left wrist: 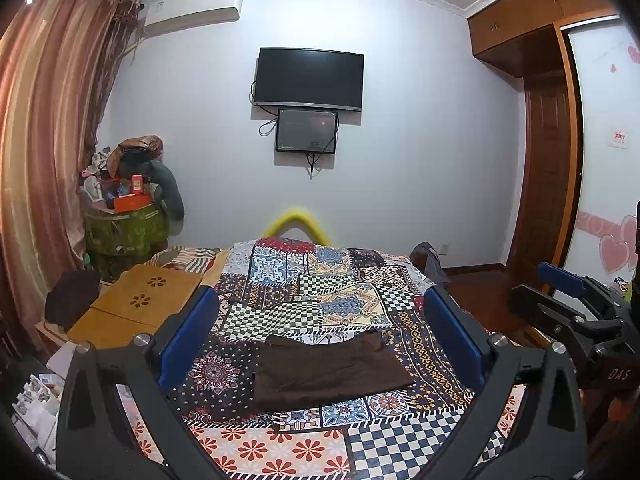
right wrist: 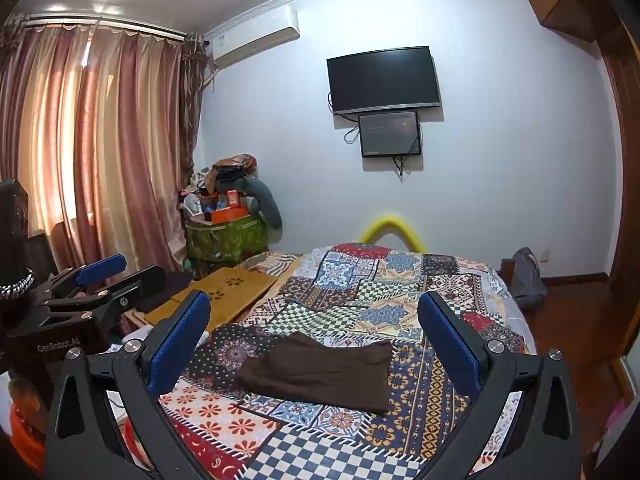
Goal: Fold small clothes
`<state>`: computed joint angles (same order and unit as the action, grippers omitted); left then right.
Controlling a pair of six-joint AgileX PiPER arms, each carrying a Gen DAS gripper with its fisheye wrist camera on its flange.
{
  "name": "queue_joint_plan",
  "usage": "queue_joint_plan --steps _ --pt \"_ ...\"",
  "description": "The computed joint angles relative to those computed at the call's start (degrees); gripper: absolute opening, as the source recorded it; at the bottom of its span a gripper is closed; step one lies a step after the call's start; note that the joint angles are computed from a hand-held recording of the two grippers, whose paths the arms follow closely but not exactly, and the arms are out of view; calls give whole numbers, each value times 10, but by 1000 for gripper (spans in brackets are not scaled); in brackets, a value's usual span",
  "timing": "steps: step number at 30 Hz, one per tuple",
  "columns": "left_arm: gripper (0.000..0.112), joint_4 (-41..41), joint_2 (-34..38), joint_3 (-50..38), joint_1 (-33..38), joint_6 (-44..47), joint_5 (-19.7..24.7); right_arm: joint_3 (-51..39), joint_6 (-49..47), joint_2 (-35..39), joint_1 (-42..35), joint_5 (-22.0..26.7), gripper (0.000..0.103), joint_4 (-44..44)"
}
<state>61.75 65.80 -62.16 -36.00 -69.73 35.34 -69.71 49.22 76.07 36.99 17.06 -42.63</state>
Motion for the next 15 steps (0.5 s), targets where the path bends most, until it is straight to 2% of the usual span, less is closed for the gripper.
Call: queue_joint_plan --steps 15 --pt "103 -8 -8 8 5 6 -11 7 61 -5 11 5 103 -59"
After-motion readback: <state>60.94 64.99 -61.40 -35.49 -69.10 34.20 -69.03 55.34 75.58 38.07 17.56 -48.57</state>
